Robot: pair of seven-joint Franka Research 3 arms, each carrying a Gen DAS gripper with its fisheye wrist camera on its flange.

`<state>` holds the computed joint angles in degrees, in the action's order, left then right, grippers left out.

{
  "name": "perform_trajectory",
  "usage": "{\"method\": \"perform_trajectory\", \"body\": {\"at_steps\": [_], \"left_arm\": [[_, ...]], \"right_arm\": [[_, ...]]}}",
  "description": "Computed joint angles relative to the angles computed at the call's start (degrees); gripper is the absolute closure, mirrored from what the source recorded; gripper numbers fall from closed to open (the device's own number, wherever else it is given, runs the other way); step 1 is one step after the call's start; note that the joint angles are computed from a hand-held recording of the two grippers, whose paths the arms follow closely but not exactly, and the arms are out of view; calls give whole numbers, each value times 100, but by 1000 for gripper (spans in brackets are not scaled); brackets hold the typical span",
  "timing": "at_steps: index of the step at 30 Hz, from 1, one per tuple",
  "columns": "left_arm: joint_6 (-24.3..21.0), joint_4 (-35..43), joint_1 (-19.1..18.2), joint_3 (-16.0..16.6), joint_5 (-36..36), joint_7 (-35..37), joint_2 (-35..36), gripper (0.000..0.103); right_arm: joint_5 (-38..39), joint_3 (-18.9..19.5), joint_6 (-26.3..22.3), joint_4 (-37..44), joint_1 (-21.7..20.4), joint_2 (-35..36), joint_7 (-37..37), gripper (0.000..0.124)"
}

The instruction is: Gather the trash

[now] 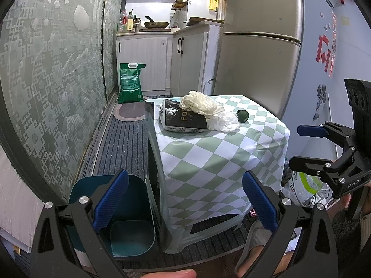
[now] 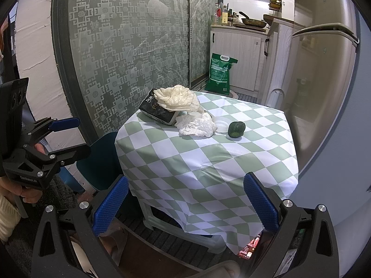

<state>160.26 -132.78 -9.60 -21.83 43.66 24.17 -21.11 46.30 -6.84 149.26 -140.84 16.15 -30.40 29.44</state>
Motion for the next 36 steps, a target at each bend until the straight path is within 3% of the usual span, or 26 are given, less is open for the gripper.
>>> {"method": "perform_trajectory", "body": {"at_steps": [24, 36], "left_arm": [[28, 1, -72, 47, -99, 73, -19, 3], [63, 23, 56, -77, 48, 12, -25, 3]], "right_arm": [[27, 8, 38, -9, 13, 20, -19, 23], [-9, 37, 47, -26, 3, -18, 27, 23]]}}
